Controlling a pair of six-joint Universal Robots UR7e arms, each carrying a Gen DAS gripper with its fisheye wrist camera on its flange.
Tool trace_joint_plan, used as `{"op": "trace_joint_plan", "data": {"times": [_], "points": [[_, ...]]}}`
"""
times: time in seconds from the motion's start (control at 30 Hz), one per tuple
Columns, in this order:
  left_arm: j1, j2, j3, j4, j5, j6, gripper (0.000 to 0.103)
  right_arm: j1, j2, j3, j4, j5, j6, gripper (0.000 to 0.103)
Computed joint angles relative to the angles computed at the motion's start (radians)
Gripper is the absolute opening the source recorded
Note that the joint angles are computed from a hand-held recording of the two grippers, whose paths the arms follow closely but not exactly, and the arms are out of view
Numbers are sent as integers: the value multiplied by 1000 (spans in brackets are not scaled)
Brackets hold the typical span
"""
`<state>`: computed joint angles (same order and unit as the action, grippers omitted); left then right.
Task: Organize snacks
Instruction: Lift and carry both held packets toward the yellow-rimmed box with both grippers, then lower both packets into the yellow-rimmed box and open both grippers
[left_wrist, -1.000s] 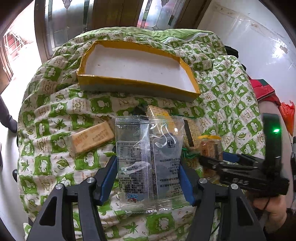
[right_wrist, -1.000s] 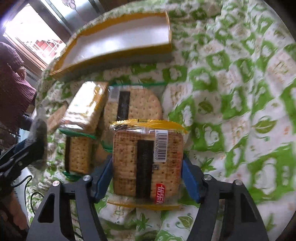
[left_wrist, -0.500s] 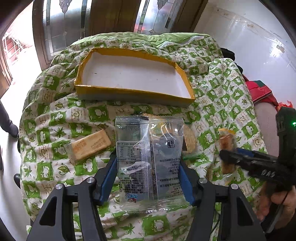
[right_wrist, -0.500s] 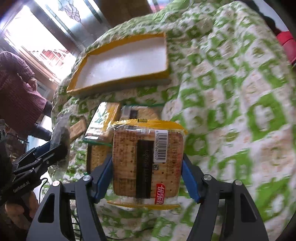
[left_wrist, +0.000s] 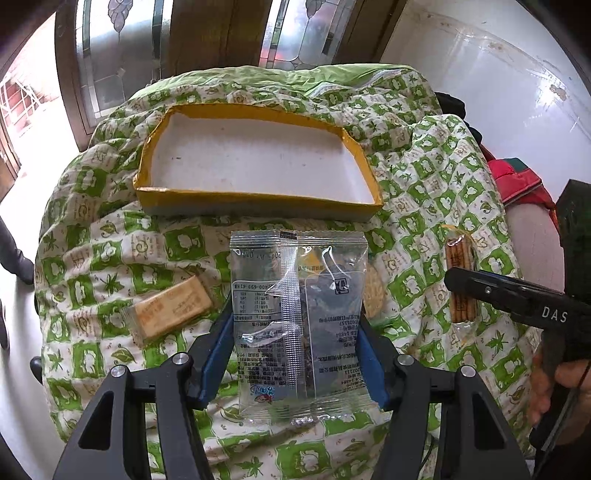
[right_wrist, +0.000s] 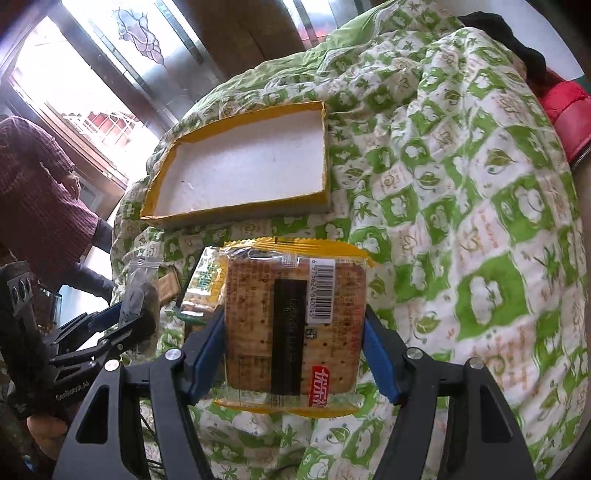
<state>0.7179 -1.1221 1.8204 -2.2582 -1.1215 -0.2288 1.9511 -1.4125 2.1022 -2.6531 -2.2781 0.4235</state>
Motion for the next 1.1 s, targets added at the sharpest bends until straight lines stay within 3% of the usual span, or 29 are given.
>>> {"op": "trace_joint_plan", "data": {"times": [0.53, 1.1], "points": [[29, 98, -140, 25, 49, 57, 66, -28, 78, -110, -45, 2, -91, 68], [92, 268, -353, 37, 65, 81, 66, -125, 187, -263, -135, 110, -210, 69]]}}
